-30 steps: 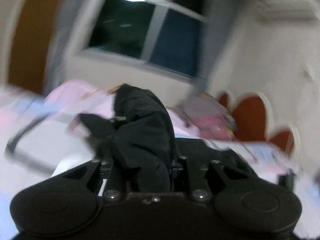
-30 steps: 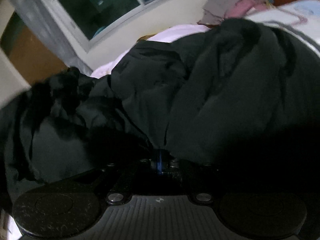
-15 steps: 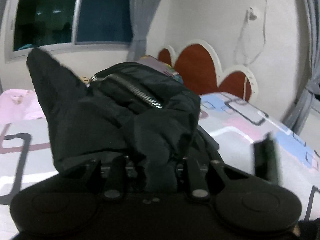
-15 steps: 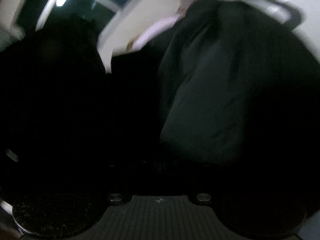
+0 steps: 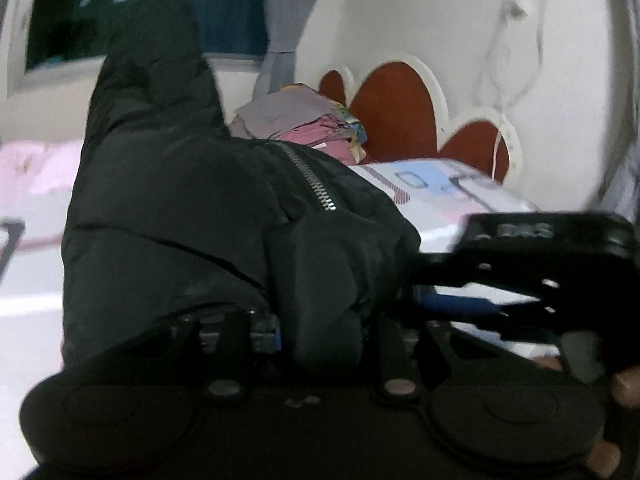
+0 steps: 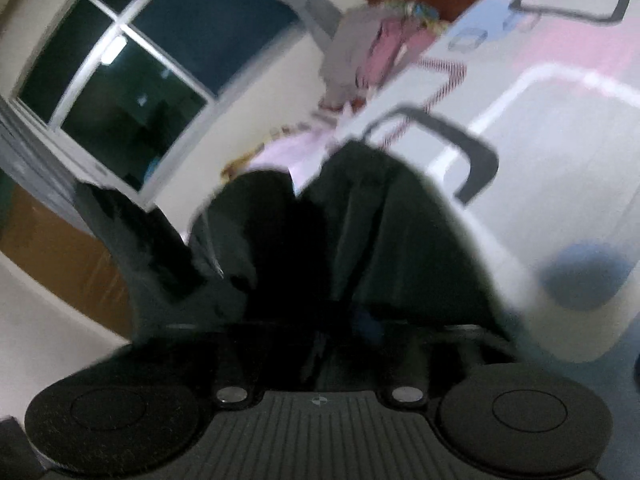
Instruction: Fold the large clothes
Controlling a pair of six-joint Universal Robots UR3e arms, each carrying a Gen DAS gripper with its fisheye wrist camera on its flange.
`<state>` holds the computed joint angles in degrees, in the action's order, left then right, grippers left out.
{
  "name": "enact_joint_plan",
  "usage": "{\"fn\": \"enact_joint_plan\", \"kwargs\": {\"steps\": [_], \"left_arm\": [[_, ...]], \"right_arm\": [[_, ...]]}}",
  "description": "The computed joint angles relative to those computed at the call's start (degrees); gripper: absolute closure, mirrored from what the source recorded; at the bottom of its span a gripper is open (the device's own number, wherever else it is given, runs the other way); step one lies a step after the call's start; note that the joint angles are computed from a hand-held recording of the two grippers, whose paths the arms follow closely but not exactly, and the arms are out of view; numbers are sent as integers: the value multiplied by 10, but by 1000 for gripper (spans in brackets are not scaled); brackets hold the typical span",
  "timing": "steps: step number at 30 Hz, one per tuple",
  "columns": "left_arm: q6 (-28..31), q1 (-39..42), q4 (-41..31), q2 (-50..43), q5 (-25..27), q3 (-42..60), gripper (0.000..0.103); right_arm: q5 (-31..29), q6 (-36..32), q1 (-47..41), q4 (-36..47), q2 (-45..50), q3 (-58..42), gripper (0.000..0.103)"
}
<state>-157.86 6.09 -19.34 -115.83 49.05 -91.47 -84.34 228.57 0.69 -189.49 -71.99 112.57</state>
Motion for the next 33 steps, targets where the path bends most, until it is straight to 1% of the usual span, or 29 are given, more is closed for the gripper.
{"fn": "enact_joint_plan", "kwargs": {"steps": [1, 5, 6, 8, 10, 11, 13, 14, 15, 16, 17, 19, 21, 24, 25, 26, 27, 28, 29, 30, 31, 32, 33], "left_arm": [[-10, 1, -1, -3, -1, 3, 81], [-4, -1, 25, 5, 9, -18, 81], [-2, -1, 25, 8, 9, -23, 81], [2, 3, 18, 16, 7, -28, 81], [3, 3, 12, 20, 9, -27, 81], [3, -1, 10, 17, 13, -21, 81], [12, 1, 4, 20, 13, -19, 81], [15, 1, 3, 18, 11, -19, 80], [15, -1, 4, 17, 11, -18, 79], [15, 2, 2, 18, 7, -19, 77], [13, 4, 2, 19, 3, -20, 76], [16, 7, -1, 30, 2, -27, 74], [32, 11, -17, 49, -1, -34, 72], [94, 48, -78, 109, -40, -72, 71], [111, 74, -115, 131, -72, -83, 71], [110, 100, -135, 148, -98, -94, 71], [95, 129, -132, 161, -124, -110, 73], [69, 160, -126, 163, -152, -119, 72], [26, 179, -105, 150, -158, -116, 72], [-22, 187, -54, 127, -149, -111, 75], [-59, 182, -28, 92, -127, -84, 75], [-89, 172, -33, 51, -107, -39, 75], [-112, 163, -40, 13, -100, 1, 75]], "right_arm": [[1, 4, -1, -11, -12, 12, 52], [37, 7, -18, -41, -34, 20, 51], [54, 2, -22, -27, -34, 7, 51], [82, -14, -28, 25, -31, -32, 51], [116, -8, -29, 48, -13, -58, 51], [120, -7, -25, 74, -2, -78, 51], [132, 4, -27, 43, 17, -76, 52], [136, 7, -30, 35, 21, -72, 62], [148, -1, -40, 37, 35, -80, 76], [156, -7, -45, 26, 40, -76, 79], [161, -14, -48, 28, 42, -75, 85], [163, -19, -51, 28, 47, -75, 89], [155, -34, -57, 41, 37, -66, 93], [174, -36, -78, 41, 38, -47, 95], [176, -43, -82, 41, 33, -37, 95], [170, -50, -81, 49, 26, -32, 97], [173, -54, -86, 50, 25, -24, 97], [180, -52, -91, 42, 24, -13, 97], [190, -52, -98, 33, 28, -2, 98], [191, -53, -97, 34, 25, 2, 98], [191, -59, -97, 33, 27, 4, 98], [191, -64, -96, 34, 29, 5, 98], [193, -66, -97, 35, 29, 8, 98]]}}
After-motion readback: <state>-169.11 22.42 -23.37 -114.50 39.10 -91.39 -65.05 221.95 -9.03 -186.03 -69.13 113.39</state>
